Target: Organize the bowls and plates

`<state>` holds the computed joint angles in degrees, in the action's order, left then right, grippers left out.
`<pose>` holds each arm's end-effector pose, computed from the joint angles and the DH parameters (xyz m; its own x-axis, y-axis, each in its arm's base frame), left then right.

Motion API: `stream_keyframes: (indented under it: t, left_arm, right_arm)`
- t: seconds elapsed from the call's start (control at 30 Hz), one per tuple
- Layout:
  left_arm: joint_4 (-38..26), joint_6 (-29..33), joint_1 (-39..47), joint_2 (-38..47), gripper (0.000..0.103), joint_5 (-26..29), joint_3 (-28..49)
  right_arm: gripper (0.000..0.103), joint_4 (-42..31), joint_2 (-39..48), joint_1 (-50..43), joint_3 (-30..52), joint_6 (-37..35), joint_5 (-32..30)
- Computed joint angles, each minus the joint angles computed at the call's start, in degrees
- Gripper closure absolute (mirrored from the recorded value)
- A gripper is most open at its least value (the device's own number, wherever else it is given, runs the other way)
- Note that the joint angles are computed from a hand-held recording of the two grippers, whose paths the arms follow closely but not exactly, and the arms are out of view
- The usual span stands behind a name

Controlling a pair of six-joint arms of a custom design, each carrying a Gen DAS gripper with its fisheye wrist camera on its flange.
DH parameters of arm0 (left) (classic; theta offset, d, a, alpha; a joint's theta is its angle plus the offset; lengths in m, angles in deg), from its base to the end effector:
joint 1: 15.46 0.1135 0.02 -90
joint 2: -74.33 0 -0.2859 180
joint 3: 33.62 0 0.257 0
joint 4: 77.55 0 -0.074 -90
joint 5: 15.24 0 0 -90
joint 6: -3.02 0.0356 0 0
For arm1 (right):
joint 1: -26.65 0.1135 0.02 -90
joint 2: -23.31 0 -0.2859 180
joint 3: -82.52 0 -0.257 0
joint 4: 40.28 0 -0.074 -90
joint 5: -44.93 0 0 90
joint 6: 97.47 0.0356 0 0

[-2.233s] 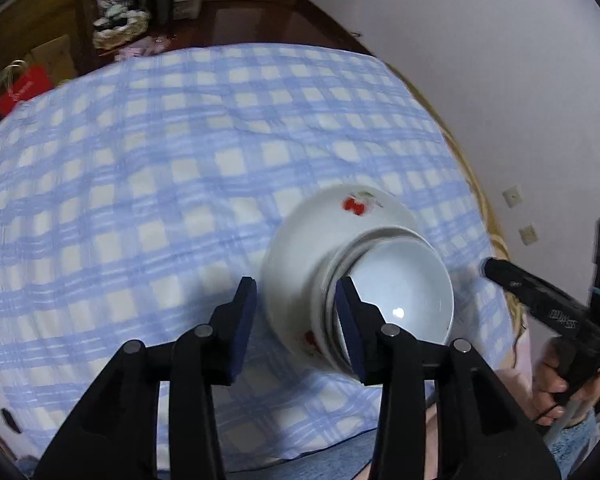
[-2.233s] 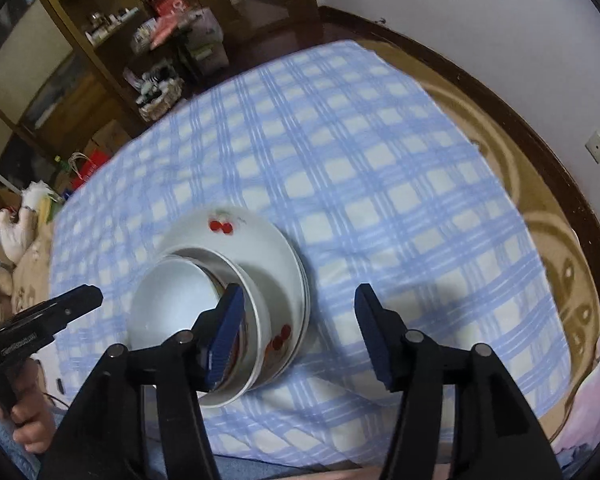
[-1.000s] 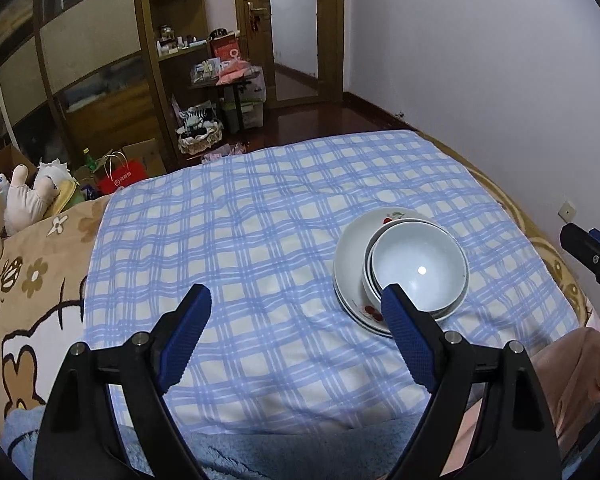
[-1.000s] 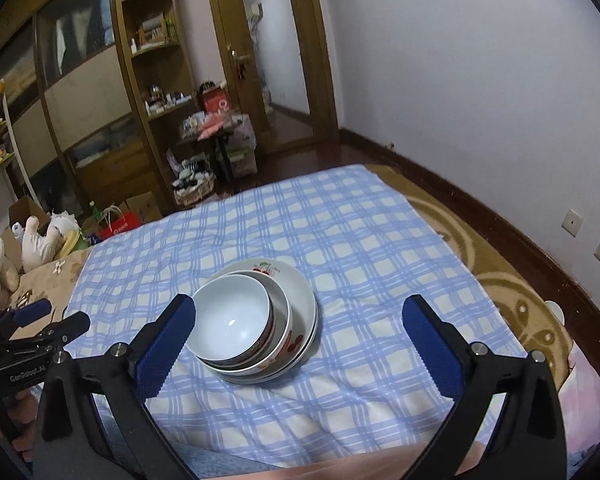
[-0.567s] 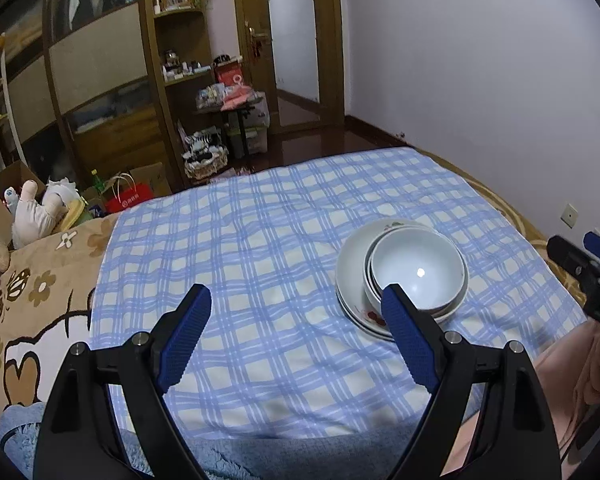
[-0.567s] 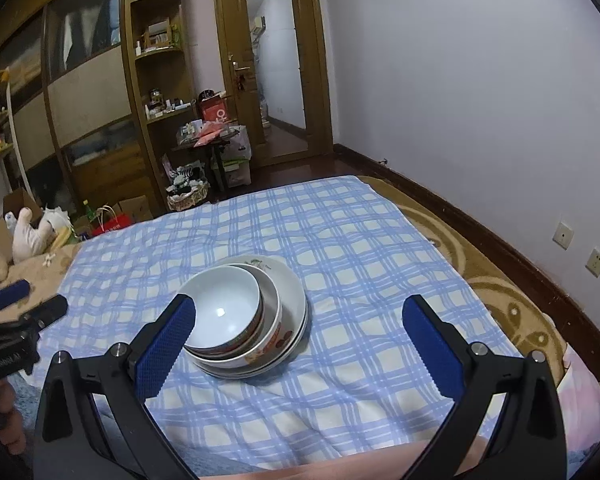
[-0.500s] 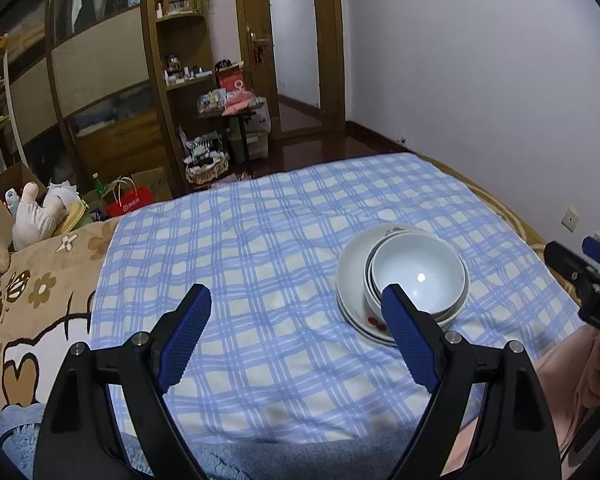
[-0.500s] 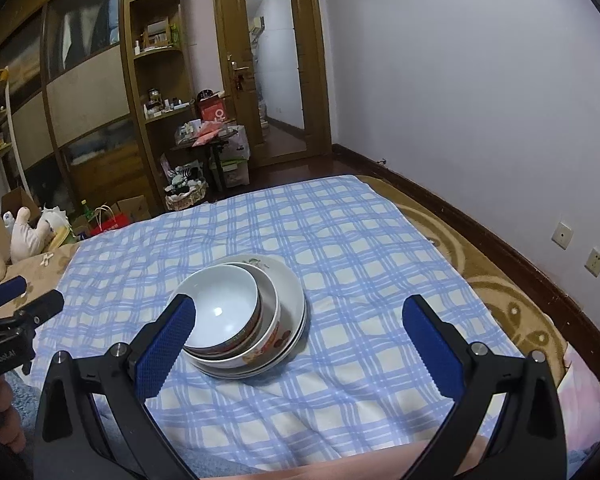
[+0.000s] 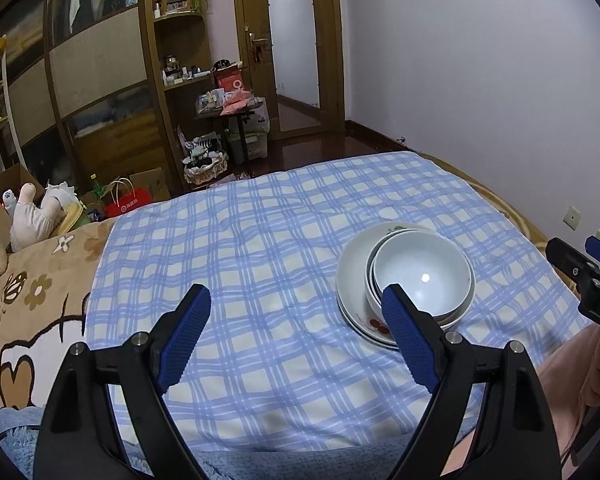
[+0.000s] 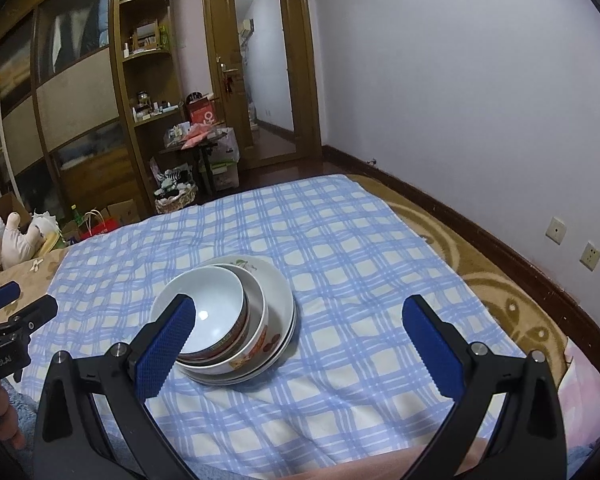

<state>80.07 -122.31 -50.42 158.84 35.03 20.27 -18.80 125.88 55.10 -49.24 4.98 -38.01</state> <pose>0.2383 -0.1388 0.1862 -0.6065 -0.1186 -0.7862 -0.2762 0.9587 0.0684 0.2869 0.1505 0.1245 -0.5481 -0.0536 -0.8347 -0.2702 0.9558 0.1160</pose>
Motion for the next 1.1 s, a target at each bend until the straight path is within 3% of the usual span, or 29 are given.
stream_keyframes:
  t: [0.33,1.1]
  left_arm:
    - [0.62,1.26,0.94,1.39,0.015,1.39,0.42]
    - [-2.53,-4.35,0.33,1.16,0.015,-5.24,0.94]
  right_arm:
    - [0.0,-0.26,2.84,1.36,2.08,-0.78,3.02]
    - [0.0,1.27,2.5,2.43,1.7,-1.58,5.01]
